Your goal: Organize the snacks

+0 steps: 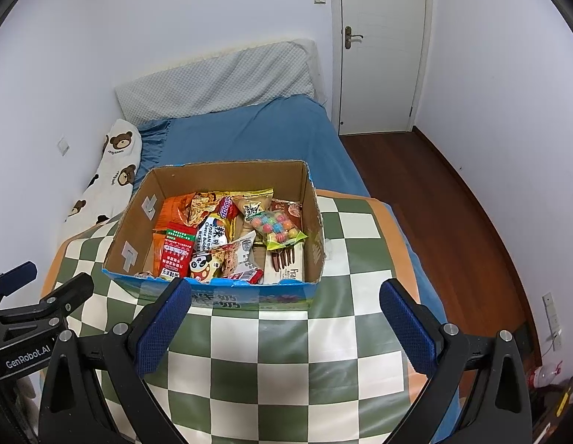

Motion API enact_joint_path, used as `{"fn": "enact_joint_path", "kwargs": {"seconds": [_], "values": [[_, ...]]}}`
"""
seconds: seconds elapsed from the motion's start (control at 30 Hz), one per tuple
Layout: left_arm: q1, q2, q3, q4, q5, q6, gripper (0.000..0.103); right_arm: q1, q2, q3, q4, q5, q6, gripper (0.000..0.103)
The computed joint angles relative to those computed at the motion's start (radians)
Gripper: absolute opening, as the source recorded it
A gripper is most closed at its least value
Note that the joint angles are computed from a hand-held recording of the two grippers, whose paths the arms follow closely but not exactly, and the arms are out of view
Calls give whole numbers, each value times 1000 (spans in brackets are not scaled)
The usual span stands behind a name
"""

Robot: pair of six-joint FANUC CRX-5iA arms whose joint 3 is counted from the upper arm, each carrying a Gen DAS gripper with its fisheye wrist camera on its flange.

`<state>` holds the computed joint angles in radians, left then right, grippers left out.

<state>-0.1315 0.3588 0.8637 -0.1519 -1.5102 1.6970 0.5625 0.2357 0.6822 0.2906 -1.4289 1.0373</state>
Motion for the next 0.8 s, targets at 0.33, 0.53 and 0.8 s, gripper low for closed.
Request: {"fn": "enact_joint_path", "kwargs": {"seconds": [0.33,0.53,0.8], "values": [[-3,-3,-1,-6,4,2,103,-2,1,5,-4,-7,1,103],[-4,-1,5,-9,0,2,103,-1,0,4,-1,-5,3,103],[-7,-14,-13,-19,19,9,103,6,1,9,6,-9,-4,103]]}}
